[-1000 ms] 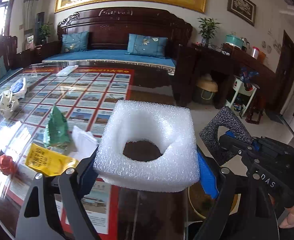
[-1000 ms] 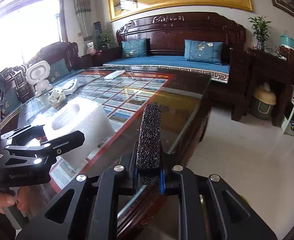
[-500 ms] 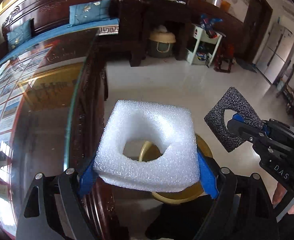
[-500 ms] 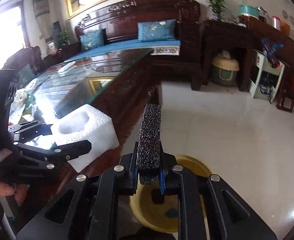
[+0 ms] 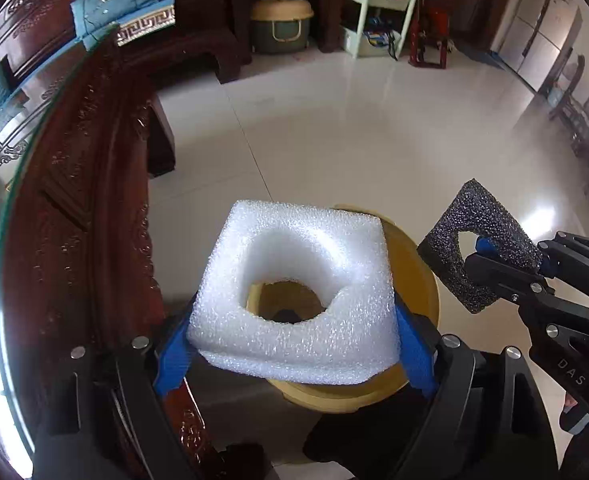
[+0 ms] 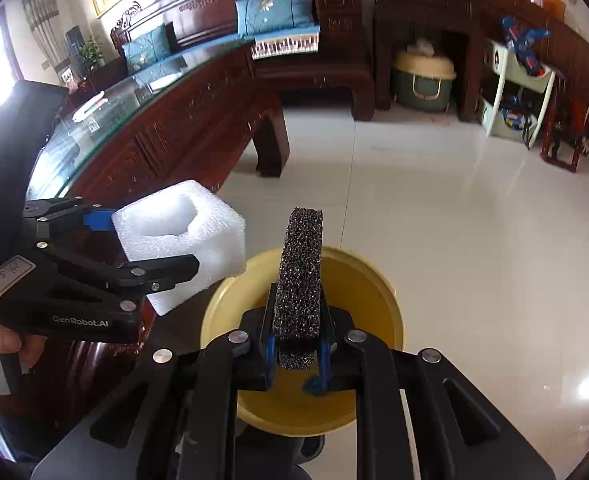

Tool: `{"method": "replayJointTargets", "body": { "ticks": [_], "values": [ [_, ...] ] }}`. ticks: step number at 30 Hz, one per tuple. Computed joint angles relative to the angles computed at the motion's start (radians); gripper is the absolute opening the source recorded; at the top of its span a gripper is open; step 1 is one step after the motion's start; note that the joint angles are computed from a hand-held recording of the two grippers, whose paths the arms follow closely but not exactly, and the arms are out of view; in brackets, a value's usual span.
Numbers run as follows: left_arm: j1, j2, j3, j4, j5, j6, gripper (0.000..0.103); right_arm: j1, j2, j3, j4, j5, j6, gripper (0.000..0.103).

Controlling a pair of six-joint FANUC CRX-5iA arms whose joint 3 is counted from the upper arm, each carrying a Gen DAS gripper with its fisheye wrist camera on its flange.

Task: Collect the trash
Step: 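Carry the foam block and sponge strip over the yellow bucket, then open the left tool to drop the foam block into the bucket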

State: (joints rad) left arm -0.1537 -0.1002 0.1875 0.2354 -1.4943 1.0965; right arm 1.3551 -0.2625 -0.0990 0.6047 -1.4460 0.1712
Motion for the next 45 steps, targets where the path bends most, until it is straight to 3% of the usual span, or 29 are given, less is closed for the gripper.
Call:
{"method": "replayJointTargets", "body": {
  "ticks": [12,29,32,33,34,41,45],
  "values": [
    [-0.038,0.084,0.019,-0.021,-0.072,-0.012,0.085,-0.069,-0.021,-0.040,-0.130,0.036,0.045,0.016],
    [-0.078,0.103,0.012,-0.063,-0.081,-0.026,0.085,-0.105,-0.003,-0.025,-0.172,0.032,0.111,0.016],
    [-0.076,0.105,0.010,-0.055,-0.084,-0.025,0.088,-0.109,0.004,-0.020,-0.176,0.027,0.113,0.016],
    [-0.077,0.107,0.011,-0.059,-0.084,-0.019,0.098,-0.111,0.005,-0.020,-0.177,0.024,0.113,0.016],
    [-0.080,0.109,0.013,-0.072,-0.082,-0.012,0.099,-0.112,0.005,-0.019,-0.178,0.021,0.114,0.016],
    [-0.090,0.110,0.024,-0.097,-0.106,-0.034,0.099,-0.116,0.014,-0.011,-0.182,0.011,0.118,0.016],
    [-0.121,0.090,0.031,-0.172,-0.094,-0.043,0.099,-0.115,0.019,-0.005,-0.184,0.009,0.125,0.016]
  ]
}}
